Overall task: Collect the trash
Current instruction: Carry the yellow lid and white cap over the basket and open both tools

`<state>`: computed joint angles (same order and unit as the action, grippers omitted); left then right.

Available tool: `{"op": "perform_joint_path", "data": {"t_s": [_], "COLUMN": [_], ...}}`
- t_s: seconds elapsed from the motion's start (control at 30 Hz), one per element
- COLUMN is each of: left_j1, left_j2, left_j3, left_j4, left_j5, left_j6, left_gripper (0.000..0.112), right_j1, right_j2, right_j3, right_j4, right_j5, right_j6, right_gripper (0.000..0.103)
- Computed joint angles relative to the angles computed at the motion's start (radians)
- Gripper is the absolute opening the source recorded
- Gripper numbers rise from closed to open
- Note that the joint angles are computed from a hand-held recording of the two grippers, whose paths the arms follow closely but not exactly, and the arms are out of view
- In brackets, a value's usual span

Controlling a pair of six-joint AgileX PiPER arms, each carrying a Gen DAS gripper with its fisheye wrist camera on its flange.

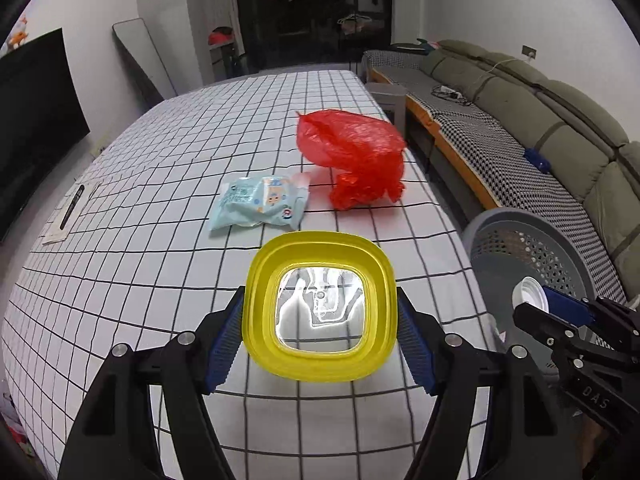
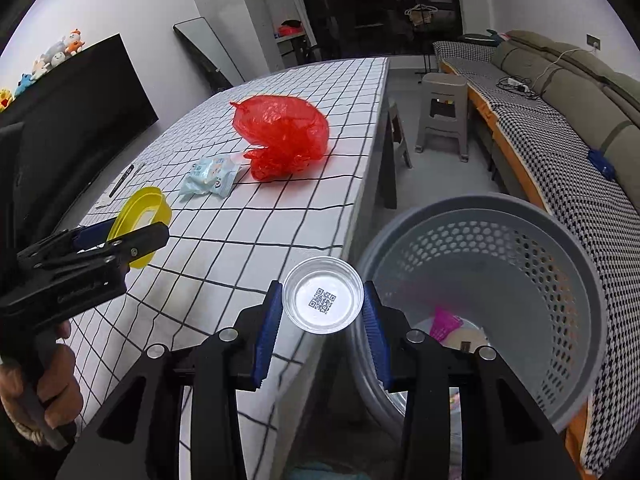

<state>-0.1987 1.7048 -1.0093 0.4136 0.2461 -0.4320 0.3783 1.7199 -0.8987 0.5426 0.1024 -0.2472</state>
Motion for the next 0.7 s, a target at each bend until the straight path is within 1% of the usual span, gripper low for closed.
{"op": "perform_joint_path", "data": {"t_s": [0.13, 0.23, 0.33, 0.5, 0.57, 0.7], "left_j1": [-0.082, -0.147, -0.198, -0.273, -0.295, -0.327], "left_j2": [-0.007, 0.002, 0.021, 0.067, 0.085, 0.112], "left_j3": [0.002, -0.003, -0.022, -0.074, -0.096, -0.132], "left_j4": [0.047, 0.094, 0.116, 0.149, 0.168, 0.183], "left_j5": [0.015, 0.028, 0.039, 0.065, 0.078, 0.102], "left_j6": [-0.076, -0.147, -0.184, -0.23, -0.25, -0.267], "left_gripper": [0.068, 0.068, 0.068, 0.068, 0.068, 0.068], "right_j1": [-0.034, -0.073, -0.124, -0.198, -0.229, -0.278], "right_j2": [-0.065, -0.105, -0.135, -0.156, -0.16, -0.162], "right_j3": [0.075, 0.126, 0.172, 0.221, 0.233, 0.243], "right_j4": [0.085, 0.223, 0.439, 0.653, 0.713, 0.745], "right_j5": [-0.013, -0.019, -0.013, -0.003, 0.006, 0.023], "right_j6": [-0.089, -0.236, -0.464, -0.698, -0.768, -0.818], "right_gripper": [0.039, 0.039, 0.039, 0.039, 0.039, 0.039]}}
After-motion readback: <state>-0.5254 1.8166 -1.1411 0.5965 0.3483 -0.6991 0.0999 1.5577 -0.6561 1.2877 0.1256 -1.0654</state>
